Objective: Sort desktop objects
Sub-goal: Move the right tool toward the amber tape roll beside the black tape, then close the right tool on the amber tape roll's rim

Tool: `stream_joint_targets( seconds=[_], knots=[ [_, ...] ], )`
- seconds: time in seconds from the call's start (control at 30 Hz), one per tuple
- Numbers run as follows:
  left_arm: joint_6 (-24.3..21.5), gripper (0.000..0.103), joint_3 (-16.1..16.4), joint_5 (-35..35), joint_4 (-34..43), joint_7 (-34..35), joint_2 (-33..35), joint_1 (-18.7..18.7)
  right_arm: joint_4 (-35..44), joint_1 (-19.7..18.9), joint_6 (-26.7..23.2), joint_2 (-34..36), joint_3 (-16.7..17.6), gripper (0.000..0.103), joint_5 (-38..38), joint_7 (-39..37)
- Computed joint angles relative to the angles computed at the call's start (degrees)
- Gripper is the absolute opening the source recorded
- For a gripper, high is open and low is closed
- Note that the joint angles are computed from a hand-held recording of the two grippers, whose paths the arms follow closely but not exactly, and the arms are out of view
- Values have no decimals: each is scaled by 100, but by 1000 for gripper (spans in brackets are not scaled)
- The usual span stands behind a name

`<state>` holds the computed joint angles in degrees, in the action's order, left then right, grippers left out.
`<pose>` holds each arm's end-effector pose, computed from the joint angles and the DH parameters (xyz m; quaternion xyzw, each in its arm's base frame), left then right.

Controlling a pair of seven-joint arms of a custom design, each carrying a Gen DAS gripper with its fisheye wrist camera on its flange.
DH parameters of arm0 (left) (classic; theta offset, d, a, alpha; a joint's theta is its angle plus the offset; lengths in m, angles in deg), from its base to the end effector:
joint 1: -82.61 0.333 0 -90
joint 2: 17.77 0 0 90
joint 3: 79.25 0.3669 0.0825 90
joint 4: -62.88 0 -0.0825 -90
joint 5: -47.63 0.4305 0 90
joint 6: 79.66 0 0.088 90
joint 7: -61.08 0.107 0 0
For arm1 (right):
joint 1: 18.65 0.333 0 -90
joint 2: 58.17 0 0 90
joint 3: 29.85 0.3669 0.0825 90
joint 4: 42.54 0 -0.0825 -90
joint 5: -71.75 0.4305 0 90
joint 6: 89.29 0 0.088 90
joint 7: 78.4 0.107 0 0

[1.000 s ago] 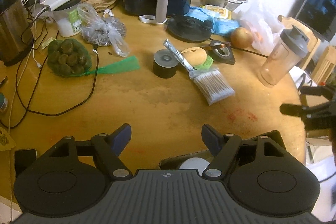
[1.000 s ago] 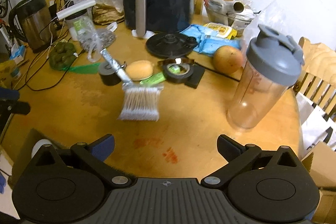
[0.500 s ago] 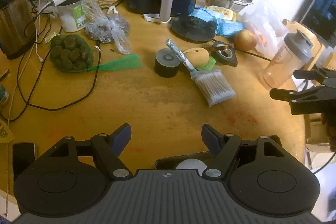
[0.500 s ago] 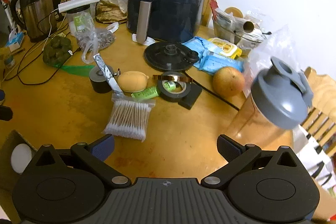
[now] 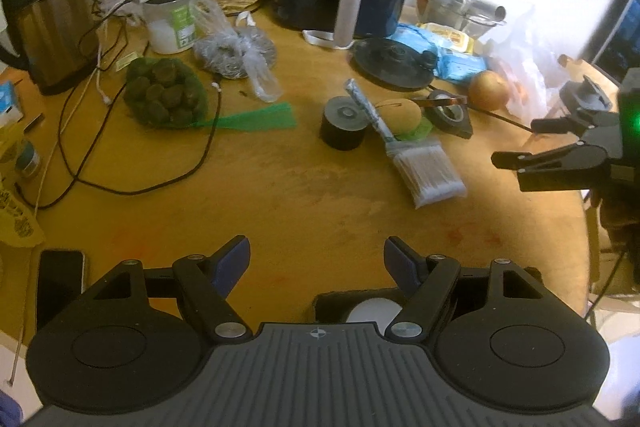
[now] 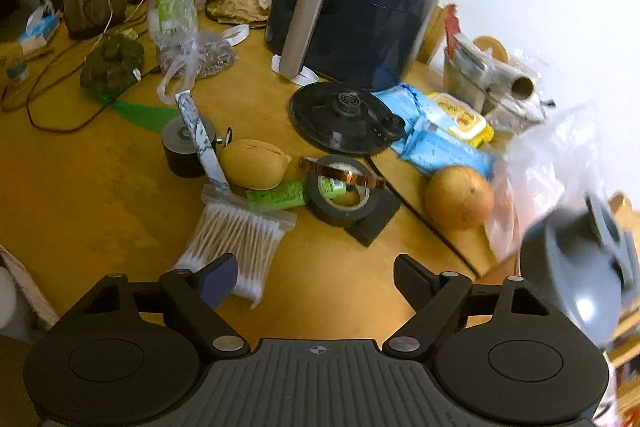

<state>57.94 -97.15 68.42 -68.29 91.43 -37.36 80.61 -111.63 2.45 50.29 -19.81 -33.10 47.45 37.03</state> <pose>0.4805 -0.1868 0.5587 -0.8168 0.5005 -0.1878 0.2169 0.8133 0.2772 0.4761 -0.7115 0.6202 -0.2818 0.1724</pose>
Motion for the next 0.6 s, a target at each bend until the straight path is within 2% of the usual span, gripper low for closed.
stream_joint_targets(
  seconds=[0.27,0.6],
  knots=[
    [-235,74,-56,36,-64,-263,-162,50,1130,31,-490,790,-99,71,-232,-1125],
    [-548,74,-118,29,-171,-635,-347,80,3018,39,-1299,1984,-326,56,-13,-1951]
  ],
)
